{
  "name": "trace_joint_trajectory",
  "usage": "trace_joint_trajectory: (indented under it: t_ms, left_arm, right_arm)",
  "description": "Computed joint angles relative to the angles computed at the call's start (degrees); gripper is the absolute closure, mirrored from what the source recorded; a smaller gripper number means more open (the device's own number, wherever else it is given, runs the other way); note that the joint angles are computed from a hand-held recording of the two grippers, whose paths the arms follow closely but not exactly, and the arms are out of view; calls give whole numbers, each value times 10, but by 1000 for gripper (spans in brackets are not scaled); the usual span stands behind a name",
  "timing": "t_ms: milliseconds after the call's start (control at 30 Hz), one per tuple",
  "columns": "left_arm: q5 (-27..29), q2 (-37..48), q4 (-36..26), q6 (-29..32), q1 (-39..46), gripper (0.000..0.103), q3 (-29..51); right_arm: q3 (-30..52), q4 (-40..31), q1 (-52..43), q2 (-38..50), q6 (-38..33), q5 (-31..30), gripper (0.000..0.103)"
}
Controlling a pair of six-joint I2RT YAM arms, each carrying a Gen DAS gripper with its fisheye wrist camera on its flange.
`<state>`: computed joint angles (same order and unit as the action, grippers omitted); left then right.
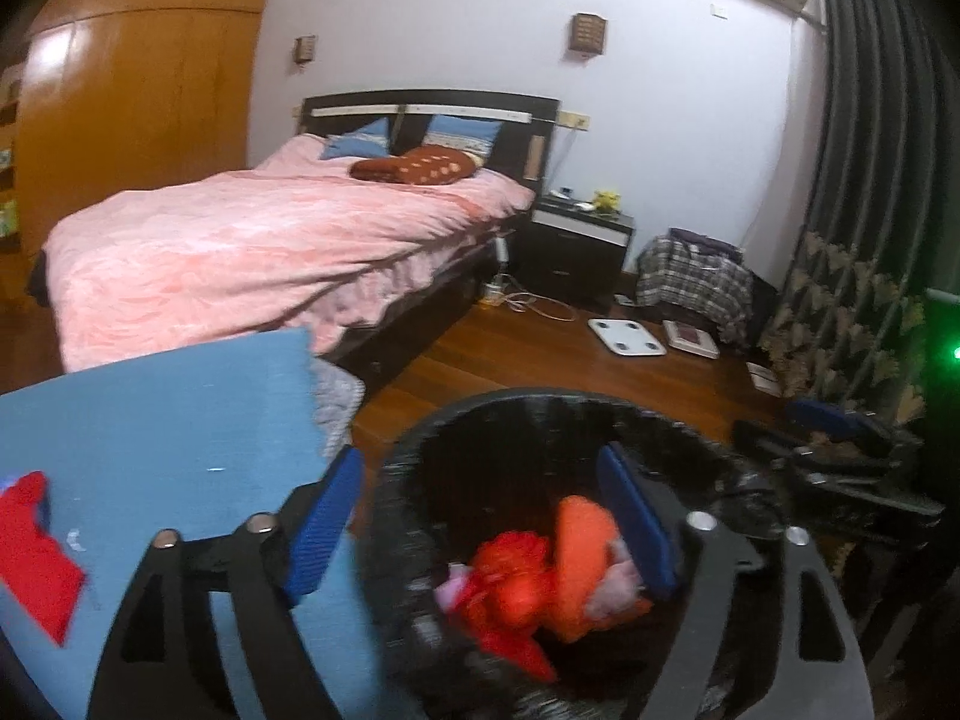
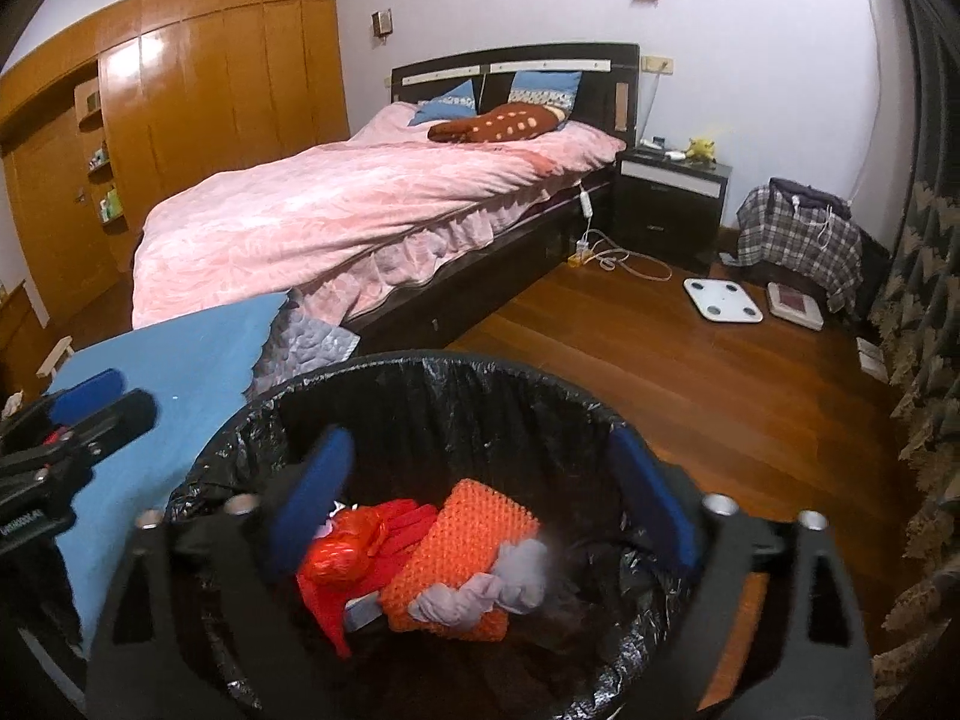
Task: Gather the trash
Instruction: 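Move both open tools back toward the red cloth and blue bag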
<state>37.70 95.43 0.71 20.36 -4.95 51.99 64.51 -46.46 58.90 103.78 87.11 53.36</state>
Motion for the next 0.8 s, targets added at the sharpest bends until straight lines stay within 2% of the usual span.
trace_joint_trajectory:
  t_ms: [67, 200, 600, 800]
  left_arm:
    - [3, 5, -4, 4, 26, 14, 8]
    - [6, 11, -1, 10, 80, 8, 19]
    - [11, 68, -30, 42, 231, 6, 86]
    - [10, 117, -41, 62, 290, 6, 142]
  right_arm:
    - [7, 5, 0, 5, -8, 0, 7]
    - [36, 17, -4, 22, -34, -4, 6]
    - [198, 92, -12, 133, -178, -27, 5]
    - [333, 128, -20, 228, -270, -56, 5]
